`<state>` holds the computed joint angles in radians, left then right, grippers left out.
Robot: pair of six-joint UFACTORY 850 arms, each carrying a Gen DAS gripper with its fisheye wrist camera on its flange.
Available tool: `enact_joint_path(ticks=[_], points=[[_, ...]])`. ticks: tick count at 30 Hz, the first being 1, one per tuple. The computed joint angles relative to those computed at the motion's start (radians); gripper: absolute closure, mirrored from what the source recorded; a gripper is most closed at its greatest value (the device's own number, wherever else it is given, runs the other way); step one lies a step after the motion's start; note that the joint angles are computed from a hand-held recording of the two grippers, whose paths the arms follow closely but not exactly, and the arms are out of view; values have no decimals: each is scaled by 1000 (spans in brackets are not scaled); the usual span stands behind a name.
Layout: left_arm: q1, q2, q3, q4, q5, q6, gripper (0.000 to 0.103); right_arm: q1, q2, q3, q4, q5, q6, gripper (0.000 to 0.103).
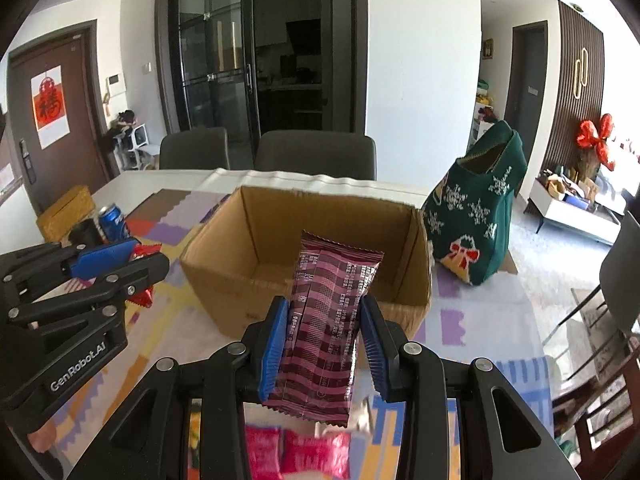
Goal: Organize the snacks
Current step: 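Lift both held snacks over the box and open both tools, then withdraw both tools from the box back toward the remaining snacks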
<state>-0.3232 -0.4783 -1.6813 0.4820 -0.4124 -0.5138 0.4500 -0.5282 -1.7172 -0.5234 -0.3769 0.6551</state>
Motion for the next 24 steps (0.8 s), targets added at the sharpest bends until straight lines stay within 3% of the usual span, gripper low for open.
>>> enact_joint_path(ticks=[3,8,15,20,21,23,24], points=[[8,-38,-61,-56,-25,63,76,-8,-35,-60,24,-21,-33,65],[36,-129,-201,-278,-91,258,76,-28,-108,-181,120,-75,-136,65],[49,-283,-436,-351,-235,326,76,-51,-213,-351,275,-158,-293,65],[50,-376,-584,-339,-323,314,75,-68,-320,-524,361,-263,-369,65],[48,-387,-602,-316,-331,296,73,-69,-328,-535,362,-270,-369,64],[41,-394,-614,-263,-340,264,55,-73,-360,-589,374,-305,-374,61],[38,-379,-587,-228,-321,239,46,-74,-367,-602,377,-312,-374,55]])
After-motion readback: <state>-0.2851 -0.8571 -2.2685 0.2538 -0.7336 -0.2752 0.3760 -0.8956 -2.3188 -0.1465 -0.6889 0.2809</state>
